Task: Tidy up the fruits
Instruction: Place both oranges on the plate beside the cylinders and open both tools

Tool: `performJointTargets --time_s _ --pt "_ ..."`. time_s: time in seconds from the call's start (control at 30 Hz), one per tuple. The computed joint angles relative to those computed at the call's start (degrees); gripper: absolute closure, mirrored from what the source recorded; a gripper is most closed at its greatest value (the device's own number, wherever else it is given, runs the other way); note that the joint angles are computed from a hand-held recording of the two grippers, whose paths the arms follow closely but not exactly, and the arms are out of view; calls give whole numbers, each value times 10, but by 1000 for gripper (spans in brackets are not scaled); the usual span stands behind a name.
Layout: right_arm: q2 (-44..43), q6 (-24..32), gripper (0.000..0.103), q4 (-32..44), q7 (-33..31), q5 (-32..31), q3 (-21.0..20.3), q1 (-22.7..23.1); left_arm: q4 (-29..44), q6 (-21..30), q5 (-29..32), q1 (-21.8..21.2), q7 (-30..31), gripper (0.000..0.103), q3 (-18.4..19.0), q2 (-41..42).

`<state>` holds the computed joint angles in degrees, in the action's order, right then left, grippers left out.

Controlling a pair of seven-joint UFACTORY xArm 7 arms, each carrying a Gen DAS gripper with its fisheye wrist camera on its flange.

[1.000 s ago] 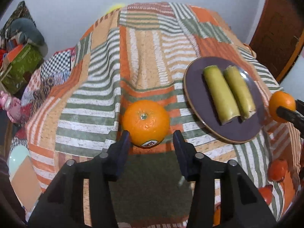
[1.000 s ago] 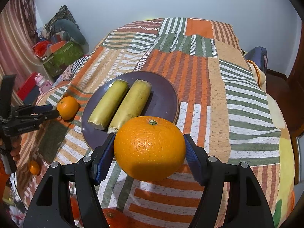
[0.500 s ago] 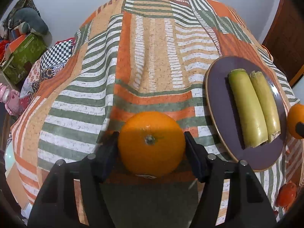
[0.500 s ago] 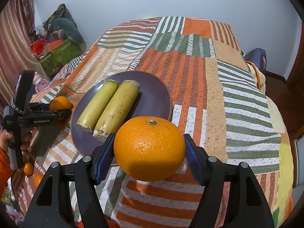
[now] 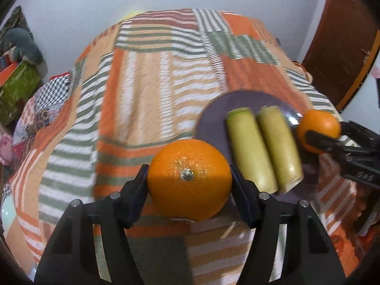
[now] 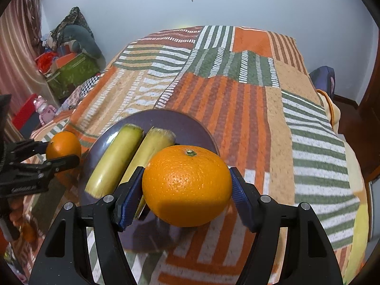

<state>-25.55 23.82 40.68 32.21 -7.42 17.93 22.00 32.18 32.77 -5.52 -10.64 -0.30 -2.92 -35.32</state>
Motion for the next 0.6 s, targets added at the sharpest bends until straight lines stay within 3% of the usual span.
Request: performJointTargets --time_s 0.2,0.4,0.6 --pt "40 -7 37 25 -10 6 -10 4 30 -21 8 -3 -21 38 -20 60" --pt "62 -9 37 44 -5 -17 -5 -11 62 -33 -25 -20 -15 38 0 101" --pt "62 -2 35 46 -28 -4 -18 3 64 -44 -34 -21 -22 38 -6 107"
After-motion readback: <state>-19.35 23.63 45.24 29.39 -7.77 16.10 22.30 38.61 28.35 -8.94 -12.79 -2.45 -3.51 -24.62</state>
